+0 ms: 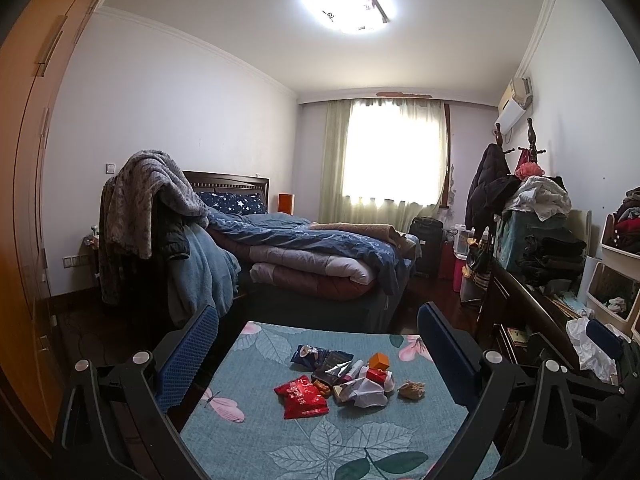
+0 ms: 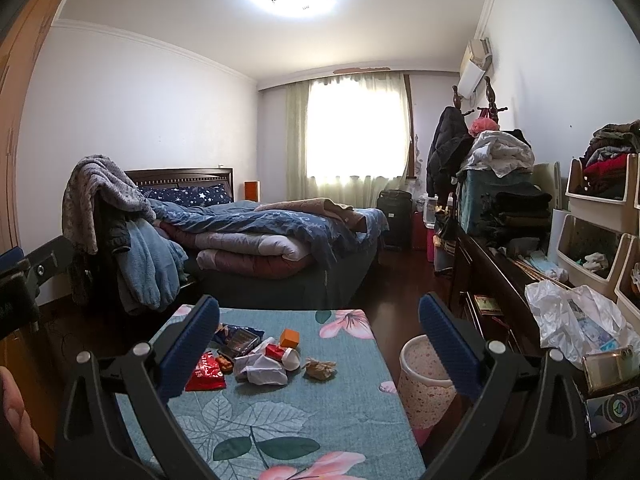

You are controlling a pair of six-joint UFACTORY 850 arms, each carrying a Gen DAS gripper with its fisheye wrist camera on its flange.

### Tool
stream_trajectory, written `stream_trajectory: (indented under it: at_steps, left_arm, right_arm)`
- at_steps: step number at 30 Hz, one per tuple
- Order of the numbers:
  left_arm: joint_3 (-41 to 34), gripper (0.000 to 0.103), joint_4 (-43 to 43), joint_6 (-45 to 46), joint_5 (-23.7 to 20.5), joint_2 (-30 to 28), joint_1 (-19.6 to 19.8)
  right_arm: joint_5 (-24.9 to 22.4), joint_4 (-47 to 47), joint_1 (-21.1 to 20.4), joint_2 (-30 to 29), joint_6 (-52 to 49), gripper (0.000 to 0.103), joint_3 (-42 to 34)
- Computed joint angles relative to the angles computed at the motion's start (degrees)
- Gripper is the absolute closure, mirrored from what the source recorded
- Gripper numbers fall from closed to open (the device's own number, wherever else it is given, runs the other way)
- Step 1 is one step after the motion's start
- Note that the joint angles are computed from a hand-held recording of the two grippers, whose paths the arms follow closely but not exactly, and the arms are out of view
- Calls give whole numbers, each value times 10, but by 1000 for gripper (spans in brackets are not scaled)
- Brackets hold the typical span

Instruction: Collect trash

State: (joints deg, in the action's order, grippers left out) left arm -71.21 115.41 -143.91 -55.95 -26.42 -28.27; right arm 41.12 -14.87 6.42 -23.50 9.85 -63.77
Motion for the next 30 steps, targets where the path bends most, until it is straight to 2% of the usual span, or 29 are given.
stream_trajectory:
  at_steps: [30]
  left_arm:
    - [3, 4, -2, -5, 0, -2, -1]
  right_arm:
    - [-1, -16, -5, -11, 9, 3, -9]
